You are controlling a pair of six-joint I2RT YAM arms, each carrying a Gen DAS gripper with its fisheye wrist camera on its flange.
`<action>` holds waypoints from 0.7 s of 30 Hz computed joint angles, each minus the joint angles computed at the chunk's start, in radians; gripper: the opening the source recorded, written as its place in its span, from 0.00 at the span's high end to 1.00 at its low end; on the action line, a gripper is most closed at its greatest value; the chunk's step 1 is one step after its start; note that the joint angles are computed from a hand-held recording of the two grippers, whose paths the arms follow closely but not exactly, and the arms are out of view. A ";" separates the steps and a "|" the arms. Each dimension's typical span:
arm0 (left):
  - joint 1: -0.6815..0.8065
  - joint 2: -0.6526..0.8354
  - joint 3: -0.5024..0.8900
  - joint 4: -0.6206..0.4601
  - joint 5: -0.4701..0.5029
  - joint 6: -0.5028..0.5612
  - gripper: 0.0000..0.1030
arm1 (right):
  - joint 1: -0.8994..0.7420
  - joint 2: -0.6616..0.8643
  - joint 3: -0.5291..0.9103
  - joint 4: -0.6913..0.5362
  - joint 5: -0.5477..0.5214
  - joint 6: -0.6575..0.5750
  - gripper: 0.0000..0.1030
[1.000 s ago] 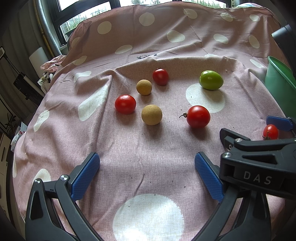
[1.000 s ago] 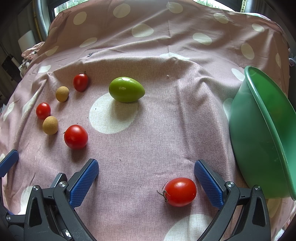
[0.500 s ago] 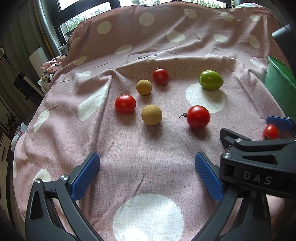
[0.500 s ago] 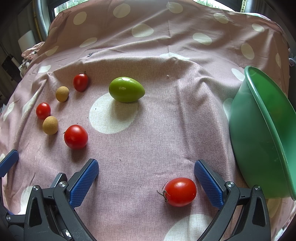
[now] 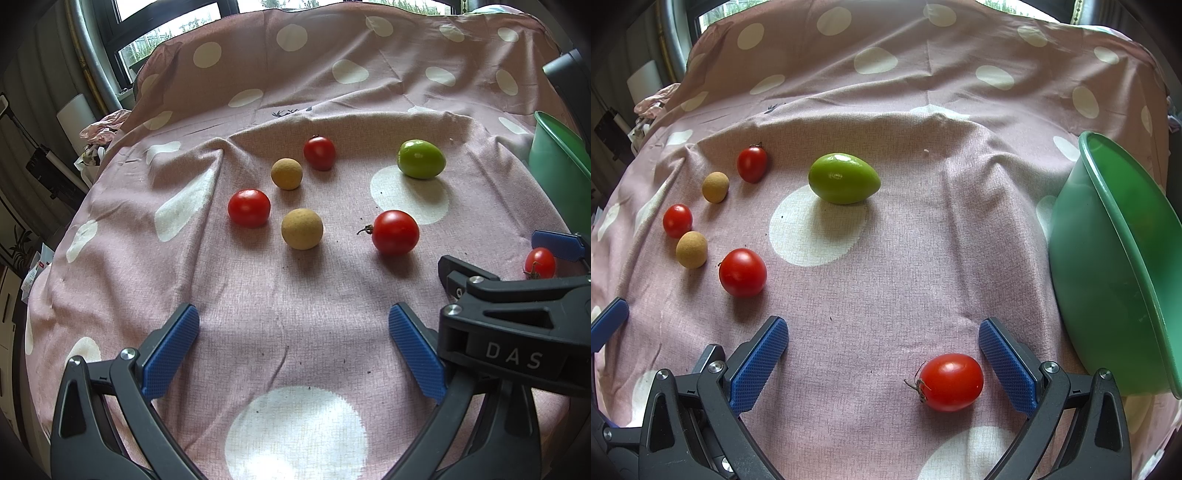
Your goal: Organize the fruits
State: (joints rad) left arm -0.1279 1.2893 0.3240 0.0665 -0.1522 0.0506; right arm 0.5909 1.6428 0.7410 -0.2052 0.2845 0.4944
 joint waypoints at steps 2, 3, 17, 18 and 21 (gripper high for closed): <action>-0.004 0.000 0.001 -0.003 -0.003 -0.003 0.01 | 0.000 0.000 0.000 0.000 0.000 0.000 0.01; -0.005 0.000 0.003 -0.007 -0.005 -0.005 0.01 | 0.000 0.000 0.000 0.000 0.000 0.000 0.01; 0.002 0.031 0.086 -0.142 0.008 -0.006 0.01 | 0.001 0.007 0.005 0.003 0.001 0.009 0.01; -0.002 0.033 0.092 -0.153 0.003 -0.007 0.01 | 0.002 0.009 0.006 0.002 0.001 0.011 0.01; -0.017 0.035 0.099 -0.169 -0.023 -0.012 0.01 | 0.001 0.013 0.010 0.004 0.001 0.013 0.01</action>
State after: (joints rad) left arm -0.1453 1.3239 0.4234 -0.1021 -0.1757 0.0387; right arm 0.5918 1.6560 0.7514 -0.2015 0.2852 0.5075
